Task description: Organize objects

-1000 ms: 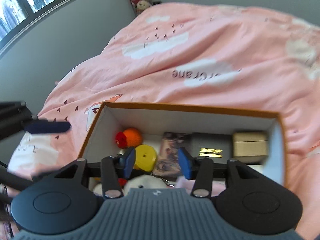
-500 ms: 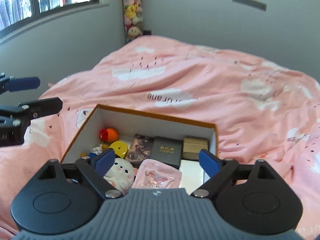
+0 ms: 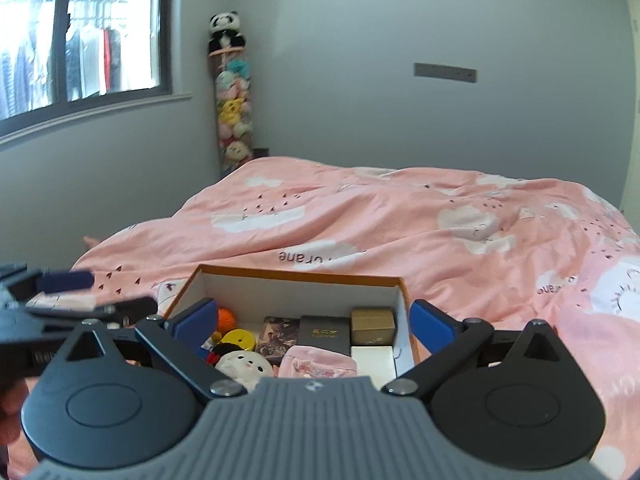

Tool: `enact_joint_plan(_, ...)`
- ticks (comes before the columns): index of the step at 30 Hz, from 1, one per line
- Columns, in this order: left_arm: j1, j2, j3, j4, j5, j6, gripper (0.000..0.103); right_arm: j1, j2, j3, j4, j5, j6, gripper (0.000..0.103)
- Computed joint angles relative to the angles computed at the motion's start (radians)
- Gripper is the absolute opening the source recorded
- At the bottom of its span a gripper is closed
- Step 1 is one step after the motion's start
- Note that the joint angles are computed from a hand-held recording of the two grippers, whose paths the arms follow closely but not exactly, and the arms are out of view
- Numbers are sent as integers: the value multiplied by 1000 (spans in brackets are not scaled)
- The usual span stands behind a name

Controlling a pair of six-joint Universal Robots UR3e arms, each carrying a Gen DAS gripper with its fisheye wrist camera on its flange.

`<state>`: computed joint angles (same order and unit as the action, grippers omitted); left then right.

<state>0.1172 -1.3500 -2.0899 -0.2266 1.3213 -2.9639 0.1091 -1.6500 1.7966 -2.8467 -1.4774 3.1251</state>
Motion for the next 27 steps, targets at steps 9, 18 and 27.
enact_joint_plan(9, 18, -22, -37, -53, 20, -14, 96, 25, 41, 63, -49, -61, 37, 102)
enact_joint_plan(18, -12, -38, -45, -97, 44, 2, 96, 48, 73, 93, -29, -110, 54, 102)
enact_joint_plan(27, -2, -18, -45, -176, 5, 12, 96, 45, 65, 123, -15, -101, 49, 102)
